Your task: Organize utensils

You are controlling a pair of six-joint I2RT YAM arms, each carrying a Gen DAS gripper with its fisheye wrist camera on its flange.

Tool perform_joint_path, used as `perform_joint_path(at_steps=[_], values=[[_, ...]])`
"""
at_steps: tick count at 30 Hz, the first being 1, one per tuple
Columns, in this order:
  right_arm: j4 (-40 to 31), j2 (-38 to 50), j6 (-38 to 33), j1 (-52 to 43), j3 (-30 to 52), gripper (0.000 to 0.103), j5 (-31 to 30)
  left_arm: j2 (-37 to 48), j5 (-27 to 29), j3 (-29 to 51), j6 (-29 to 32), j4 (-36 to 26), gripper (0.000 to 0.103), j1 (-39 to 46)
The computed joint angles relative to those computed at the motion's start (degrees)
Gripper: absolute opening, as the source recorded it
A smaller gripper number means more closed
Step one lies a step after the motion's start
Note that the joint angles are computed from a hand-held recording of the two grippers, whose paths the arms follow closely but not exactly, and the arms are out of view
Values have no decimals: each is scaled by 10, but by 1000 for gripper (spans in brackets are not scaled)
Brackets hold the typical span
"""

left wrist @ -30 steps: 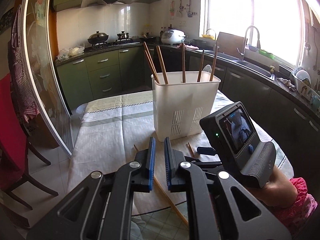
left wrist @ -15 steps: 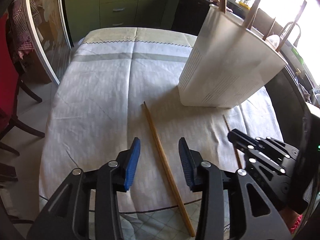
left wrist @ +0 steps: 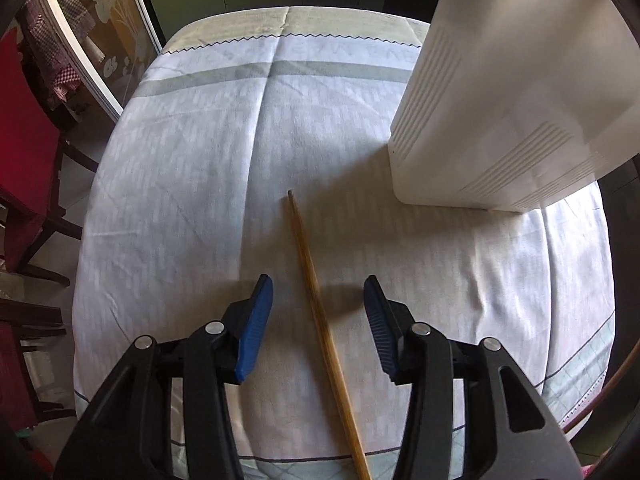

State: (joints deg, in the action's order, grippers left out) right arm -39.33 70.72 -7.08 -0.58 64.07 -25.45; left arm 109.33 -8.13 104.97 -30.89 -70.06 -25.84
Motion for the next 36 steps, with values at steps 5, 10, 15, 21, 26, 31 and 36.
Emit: perform_joint_path(at_steps=[5,10,15,21,26,31,36], values=[[-22,-19,-17,-52,-1,6,-45,6,-18,13,-3,-2,7,-14],[-40,-31,-36,-97,3,6,-83,-36,-6,-34,-6,34,6,-10],[-57,-57,-39,-123,13,6,-111,-137,-61,-97,9,90,6,-38],[-76,-96,-42,-141,23,6,-138,-263,-159,-150,19,130,6,-123],[-86,-112,-37,-132,33,6,-128,-302,-192,-143,26,127,6,-161],[-81,-122,-26,-108,28,6,-102,-316,-204,-142,25,123,6,-179],[-80,-117,-29,-102,30,6,-96,-330,-202,-157,39,141,6,-179]])
